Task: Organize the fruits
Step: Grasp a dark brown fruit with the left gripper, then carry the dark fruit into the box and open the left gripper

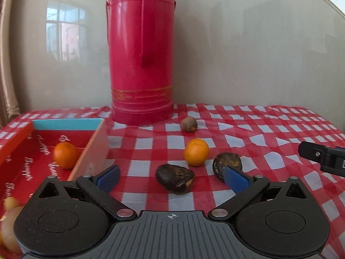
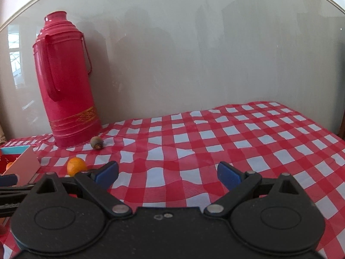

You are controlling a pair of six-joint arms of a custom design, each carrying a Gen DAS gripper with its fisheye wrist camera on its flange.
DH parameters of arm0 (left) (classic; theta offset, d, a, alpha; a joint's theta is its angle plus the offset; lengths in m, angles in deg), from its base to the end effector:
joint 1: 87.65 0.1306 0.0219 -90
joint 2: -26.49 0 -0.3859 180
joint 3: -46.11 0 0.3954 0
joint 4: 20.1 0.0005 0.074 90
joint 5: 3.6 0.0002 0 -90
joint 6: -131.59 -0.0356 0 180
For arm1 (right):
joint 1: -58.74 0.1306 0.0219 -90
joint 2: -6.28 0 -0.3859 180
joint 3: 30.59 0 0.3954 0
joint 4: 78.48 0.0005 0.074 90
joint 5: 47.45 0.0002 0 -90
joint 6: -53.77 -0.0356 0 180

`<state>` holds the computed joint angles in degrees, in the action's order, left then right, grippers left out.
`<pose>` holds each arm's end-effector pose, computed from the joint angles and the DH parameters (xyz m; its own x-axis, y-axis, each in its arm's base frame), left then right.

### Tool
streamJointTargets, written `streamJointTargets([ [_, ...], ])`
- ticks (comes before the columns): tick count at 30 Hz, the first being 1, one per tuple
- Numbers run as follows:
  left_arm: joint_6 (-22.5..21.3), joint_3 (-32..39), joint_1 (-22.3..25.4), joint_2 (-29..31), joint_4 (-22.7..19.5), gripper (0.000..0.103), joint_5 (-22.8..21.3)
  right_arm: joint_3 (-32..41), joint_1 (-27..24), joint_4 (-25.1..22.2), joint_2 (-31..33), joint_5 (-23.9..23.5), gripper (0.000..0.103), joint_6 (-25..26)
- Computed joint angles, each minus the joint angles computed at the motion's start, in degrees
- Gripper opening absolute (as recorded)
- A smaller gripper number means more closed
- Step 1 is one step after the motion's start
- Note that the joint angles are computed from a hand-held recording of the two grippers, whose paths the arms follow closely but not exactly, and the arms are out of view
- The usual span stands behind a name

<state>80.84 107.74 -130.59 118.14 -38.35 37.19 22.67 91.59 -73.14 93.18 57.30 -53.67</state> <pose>0.3401 -0.2803 0.2458 -0.4712 -0.1261 -0.8729 -0.2867 0.9579 0.0164 0.3627 0.2228 0.2453 -0.4807 0.0346 -0.8762 -0.2014 0.9681 0.1487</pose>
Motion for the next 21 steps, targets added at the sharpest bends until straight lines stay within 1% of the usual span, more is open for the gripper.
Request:
streamJointTargets([
  [3,0.24,1.78,1.43,2.16,-1.22,0.084,1.55,0.62,-0.98,-0.44,0.99,-0.58,0.093,-0.54],
  [7,1.58,3.14,3.32,3.81,-3.32,0.080,3.97,1.06,-2.08,-0.58,1.68,-1.30,0.093,-1.57],
  [8,1.54,3.23,3.69,4.13,-3.39,0.076,4.64,1.11,-2.20,-0.57,1.73,-1.43,0.093,-1.68],
  [9,1.67,3.27,4.01,4.31,-3.63,0.060,5.39,1.15,-2.25,-0.57,1.73,-1.53,0.093,-1.72],
  [10,1.37,3.00,4.39,4.16,-2.95,0.049,6.98,1.16,-2.29,-0.51,1.73,-1.61,0.093,-1.69],
  [11,1.22,3.02,4.32,4.24,-2.67,0.045,6.86,1.17,-2.29,-0.46,1.71,-1.68,0.093,-1.58],
  [14,1.32,2.62,3.87,3.95,-2.24,0.045,6.52,1.15,-2.22,-0.38,1.66,-1.82,0.093,-1.81],
  [17,1.02,1.76,2.95,2.81,-1.92,0.045,5.10,1.00,-2.00,-0.92,1.33,-2.07,0.093,-2.40],
  [21,2.01,-0.13,1.16,-0.02,-2.55,0.045,2.08,0.24,-1.26,-1.34,0.17,-2.48,0.093,-2.18],
])
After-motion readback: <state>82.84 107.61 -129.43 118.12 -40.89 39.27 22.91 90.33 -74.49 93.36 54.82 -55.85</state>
